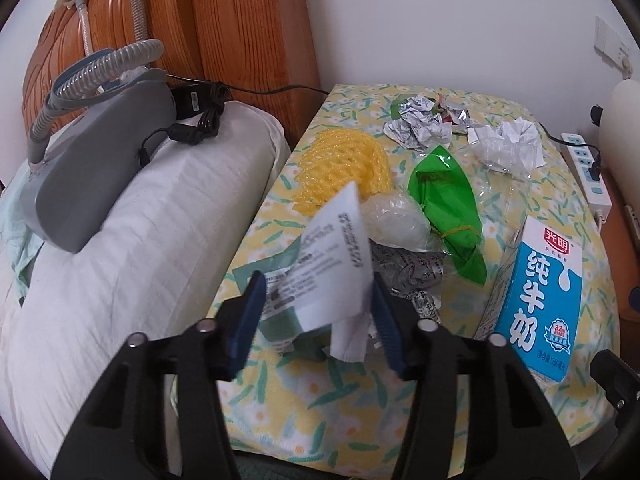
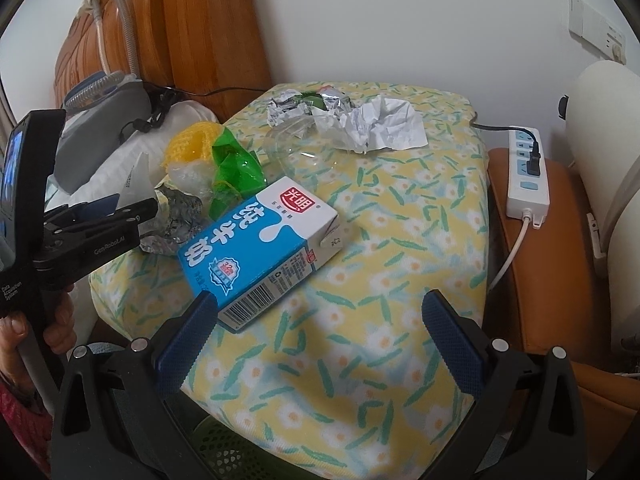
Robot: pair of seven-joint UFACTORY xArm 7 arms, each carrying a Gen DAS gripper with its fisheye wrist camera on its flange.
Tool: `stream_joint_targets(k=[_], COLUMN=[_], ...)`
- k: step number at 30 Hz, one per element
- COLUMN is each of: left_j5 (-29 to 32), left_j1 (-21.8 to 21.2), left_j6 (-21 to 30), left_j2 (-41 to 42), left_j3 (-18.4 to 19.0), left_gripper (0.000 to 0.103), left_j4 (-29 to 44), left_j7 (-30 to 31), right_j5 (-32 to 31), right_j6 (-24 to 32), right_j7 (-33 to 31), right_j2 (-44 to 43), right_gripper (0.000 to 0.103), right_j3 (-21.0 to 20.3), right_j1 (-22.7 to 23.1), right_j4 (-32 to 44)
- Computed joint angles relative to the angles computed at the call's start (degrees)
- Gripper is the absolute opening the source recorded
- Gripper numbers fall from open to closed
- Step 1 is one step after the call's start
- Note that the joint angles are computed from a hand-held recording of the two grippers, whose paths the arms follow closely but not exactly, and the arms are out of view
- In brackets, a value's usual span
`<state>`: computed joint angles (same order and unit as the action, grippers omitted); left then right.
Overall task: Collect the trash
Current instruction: 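Grasp the white receipt with the left gripper, then grasp the silver blister pack with the right gripper while the left gripper holds the receipt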
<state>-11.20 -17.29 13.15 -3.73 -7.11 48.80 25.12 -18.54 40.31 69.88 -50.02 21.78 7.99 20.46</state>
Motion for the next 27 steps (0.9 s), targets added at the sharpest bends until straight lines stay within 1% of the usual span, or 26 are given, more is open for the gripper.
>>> stream_joint_targets(k=[3,5,6,10,13,17,20,24,27], left_j5=[-4.0,-6.55,-8.2,-17.05,-20.67,-25.54,-27.82,-28.45,-28.11], left_j1=[-0.6,-0.92,-1.11,-2.11,-2.4,-2.97,-2.84,-1.78,-0.28], left_j6=[-0.3,-0.23,0.28,2.23,2.55,3.83,4.91,6.03,7.32], left_j2=[-0.36,-0.65,-0.77,-2.46,-4.02,-6.22,-7.5,-9.28,-11.31], left_j3=[0.59,0.99,1.29,2.9,3.68,5.52,6.69,8.04,9.49], left_gripper=[0.046,0.042,0.041,0.04,0.04,0.04,0.04,0.04,0.04], left_j4=[-0.34,-0.35,-0.09,0.08,-0.53,-1.35,-1.85,-3.03,-4.28], left_j7=[2.99,5.05,6.31,13.12,16.57,21.21,23.59,24.81,25.61], right_j5=[-0.5,-0.64,-0.64,-0.83,-1.08,-1.24,-2.33,-4.01,-6.68], right_j6=[-0.04,0.3,0.61,1.21,0.79,-1.65,-4.16,-6.47,-7.5], right_j7=[0.33,0.45,0.58,0.5,-0.25,-1.81,-3.71,-5.01,-5.77], right_j2=[0.29,0.19,0.05,-0.39,0.39,3.23,8.27,15.05,20.48], right_gripper=[0.101,0.101,0.101,0.101,0.101,0.101,0.101,0.101,0.101], right_j3=[0.43,0.44,0.46,0.01,-0.67,-1.18,-0.52,0.66,1.51], right_j1=[-0.49,-0.59,-0.62,-0.9,-1.43,-1.81,-2.31,-2.53,-2.65], right_j4=[0.52,0.8,0.9,1.01,1.63,3.45,6.92,11.85,15.8])
